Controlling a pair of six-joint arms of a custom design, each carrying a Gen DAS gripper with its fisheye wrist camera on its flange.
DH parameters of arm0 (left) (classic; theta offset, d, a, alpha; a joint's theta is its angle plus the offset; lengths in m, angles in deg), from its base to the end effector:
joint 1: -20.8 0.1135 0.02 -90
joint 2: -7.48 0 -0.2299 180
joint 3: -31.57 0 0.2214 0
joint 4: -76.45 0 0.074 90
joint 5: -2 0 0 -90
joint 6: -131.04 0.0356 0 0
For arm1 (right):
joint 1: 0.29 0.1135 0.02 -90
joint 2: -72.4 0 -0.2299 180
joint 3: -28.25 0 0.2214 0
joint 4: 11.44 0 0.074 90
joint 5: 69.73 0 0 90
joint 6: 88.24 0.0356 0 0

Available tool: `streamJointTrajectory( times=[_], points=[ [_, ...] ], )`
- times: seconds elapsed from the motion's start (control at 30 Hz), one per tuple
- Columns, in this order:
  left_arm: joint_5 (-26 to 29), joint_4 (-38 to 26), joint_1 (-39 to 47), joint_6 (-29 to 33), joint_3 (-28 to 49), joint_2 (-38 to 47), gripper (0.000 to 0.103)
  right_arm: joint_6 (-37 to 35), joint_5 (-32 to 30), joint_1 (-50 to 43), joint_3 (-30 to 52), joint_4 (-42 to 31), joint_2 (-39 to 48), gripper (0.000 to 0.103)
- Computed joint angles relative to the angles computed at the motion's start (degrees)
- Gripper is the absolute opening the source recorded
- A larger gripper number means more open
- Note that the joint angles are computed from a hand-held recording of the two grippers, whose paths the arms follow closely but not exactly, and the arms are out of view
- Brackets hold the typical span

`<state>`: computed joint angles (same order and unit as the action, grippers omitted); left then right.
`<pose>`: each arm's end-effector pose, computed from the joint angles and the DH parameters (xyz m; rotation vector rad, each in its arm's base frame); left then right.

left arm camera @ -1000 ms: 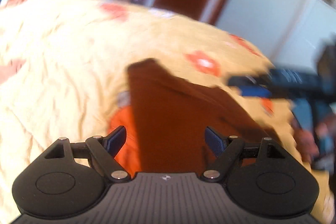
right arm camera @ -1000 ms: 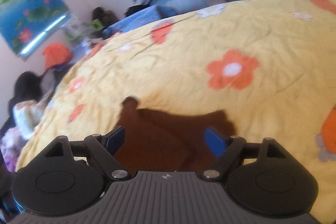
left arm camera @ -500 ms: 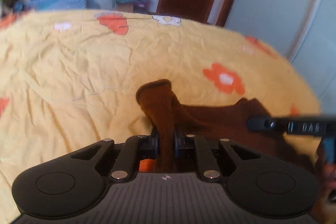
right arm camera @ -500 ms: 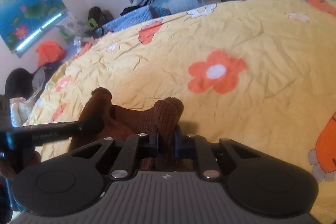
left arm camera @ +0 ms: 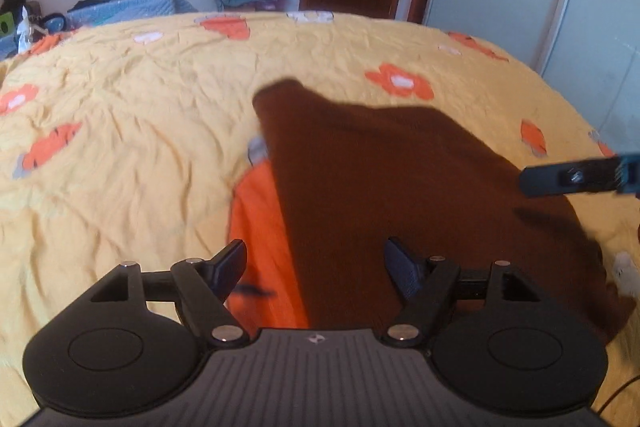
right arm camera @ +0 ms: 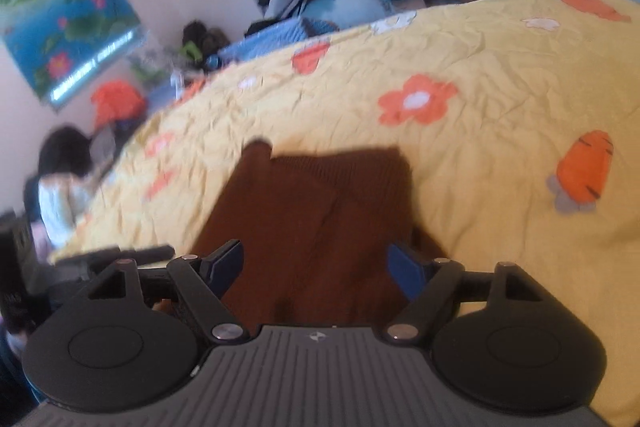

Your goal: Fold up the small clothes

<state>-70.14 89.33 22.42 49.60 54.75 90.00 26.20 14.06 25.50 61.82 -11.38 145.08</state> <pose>0.1775 -0.0059 0.0728 0.2888 2.3320 -0.2840 0.1859 0.0941 0.1244 -0.0871 2.3140 0.5818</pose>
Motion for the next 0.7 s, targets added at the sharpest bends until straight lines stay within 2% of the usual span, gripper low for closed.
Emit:
streamJointTrajectory(
  times=[0.07,0.1,0.17,0.3,0.47,0.7],
  points=[
    [-0.46,4.12,-0.52,-2.66,-1.72,1.8,0.076,-1.25,7.38,5.13,0.95,-0.4,3.88,0.081],
    [0.16,4.51,-0.04,-3.62,-1.58,2.63,0.076,-1.68,9.71,6.56,1.93,-0.15,6.93,0.081],
    [1.4,5.67,1.25,-4.48,-1.13,4.81,0.078,-2.48,12.36,7.87,2.13,2.6,10.76,0.088],
    [1.16,6.97,1.33,-4.98,-2.26,4.6,0.078,-1.6,12.07,8.08,2.02,2.54,10.61,0.094],
    [0.1,7.91,0.4,-5.77,-2.8,4.53,0.078,-1.47,12.43,8.89,-1.19,8.44,11.89,0.102],
    [0.08,9.16,0.35,-5.84,-3.04,5.21,0.078,-0.79,14.72,10.86,-1.72,11.14,13.59,0.103]
  ],
)
